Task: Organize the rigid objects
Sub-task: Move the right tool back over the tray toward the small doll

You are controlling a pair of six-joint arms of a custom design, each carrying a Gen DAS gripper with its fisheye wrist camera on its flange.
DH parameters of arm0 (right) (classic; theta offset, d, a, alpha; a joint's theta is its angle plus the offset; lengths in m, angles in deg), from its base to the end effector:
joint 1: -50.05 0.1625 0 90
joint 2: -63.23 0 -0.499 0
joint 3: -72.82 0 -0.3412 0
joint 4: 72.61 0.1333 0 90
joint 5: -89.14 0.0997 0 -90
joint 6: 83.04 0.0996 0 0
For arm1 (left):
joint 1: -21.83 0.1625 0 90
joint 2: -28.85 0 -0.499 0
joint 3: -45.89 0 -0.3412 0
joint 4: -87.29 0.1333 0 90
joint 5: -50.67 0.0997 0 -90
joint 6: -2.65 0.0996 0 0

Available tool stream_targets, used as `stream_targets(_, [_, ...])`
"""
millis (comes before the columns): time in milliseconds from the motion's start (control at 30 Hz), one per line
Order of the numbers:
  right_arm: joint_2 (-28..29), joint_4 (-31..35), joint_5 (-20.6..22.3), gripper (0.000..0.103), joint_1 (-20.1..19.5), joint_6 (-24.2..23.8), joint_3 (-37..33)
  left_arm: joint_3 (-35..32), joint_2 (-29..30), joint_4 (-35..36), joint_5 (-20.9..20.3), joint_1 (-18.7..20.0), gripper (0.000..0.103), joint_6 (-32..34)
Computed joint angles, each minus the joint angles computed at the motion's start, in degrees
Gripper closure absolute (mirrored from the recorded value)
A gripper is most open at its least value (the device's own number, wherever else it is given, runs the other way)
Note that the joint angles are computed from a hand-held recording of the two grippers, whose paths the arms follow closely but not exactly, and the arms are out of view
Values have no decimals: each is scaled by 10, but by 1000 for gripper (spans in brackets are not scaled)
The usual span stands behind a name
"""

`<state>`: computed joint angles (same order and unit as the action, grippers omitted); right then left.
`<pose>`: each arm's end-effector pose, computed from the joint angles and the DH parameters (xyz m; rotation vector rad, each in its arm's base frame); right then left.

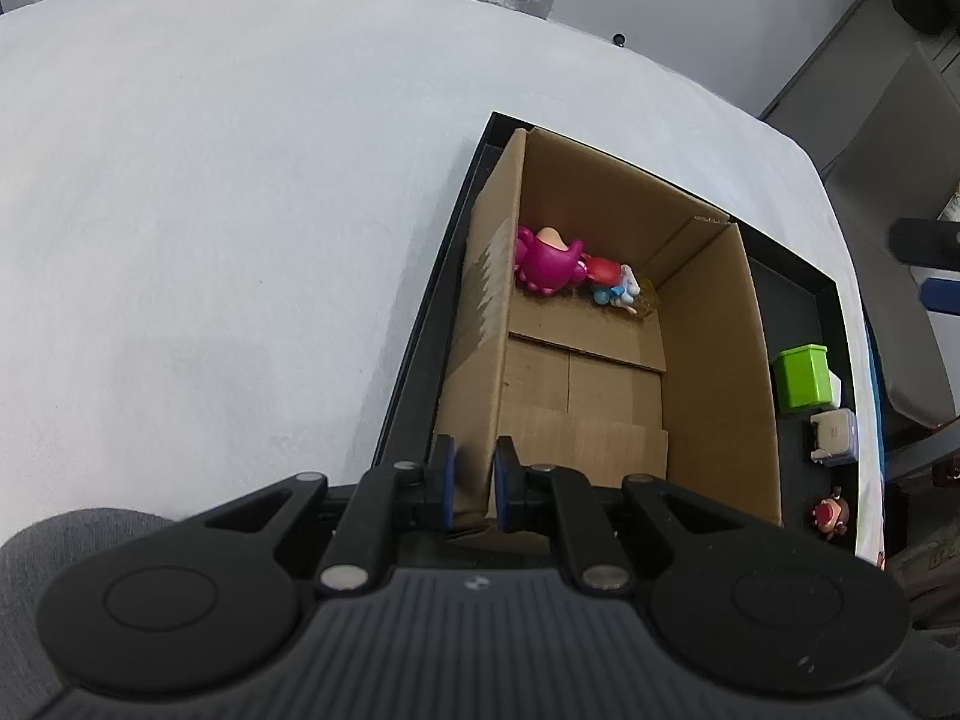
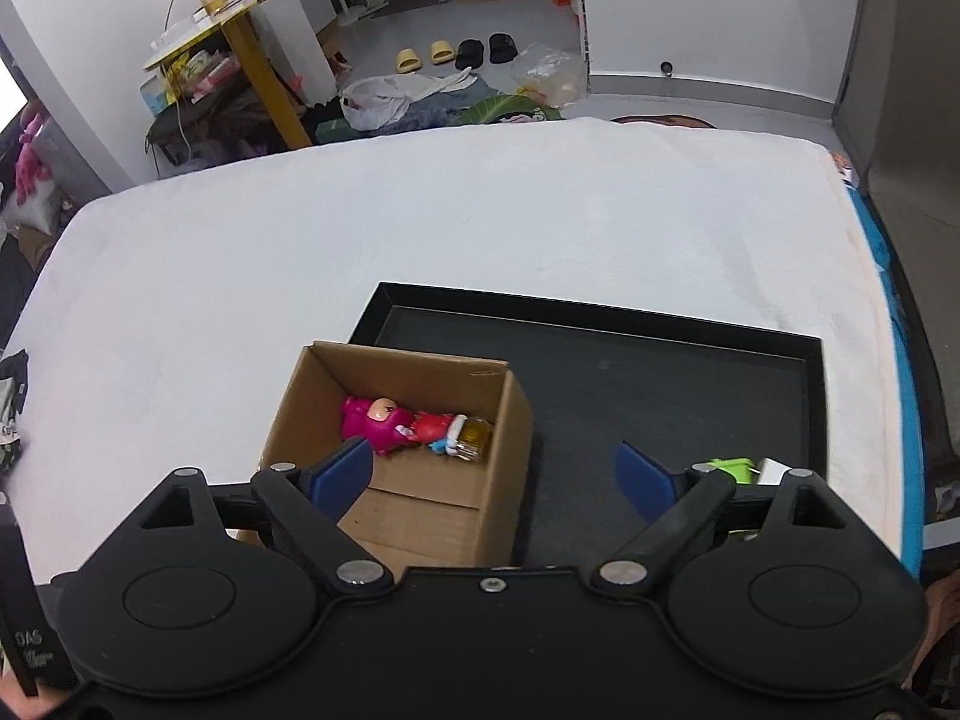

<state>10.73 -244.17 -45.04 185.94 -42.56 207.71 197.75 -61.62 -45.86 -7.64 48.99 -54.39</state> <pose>0.3659 -0.2657 0.1473 0.1246 -2.4828 0.6773 -0.1176 -0.2690 0.2502 0.2464 2.5544 -0.4236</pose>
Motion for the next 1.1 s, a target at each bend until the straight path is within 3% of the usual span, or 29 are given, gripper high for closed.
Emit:
stream_targets(500, [-49, -128, 3, 9, -12, -38, 102, -4, 16, 14, 9, -10, 92, -15])
stream_targets(933, [-72, -157, -2, 9, -24, -4, 174, 3, 22, 6, 13, -16, 92, -26])
stream_targets(1100, [-81, -155, 3, 17, -32, 22, 201, 3, 22, 6, 14, -17, 92, -26])
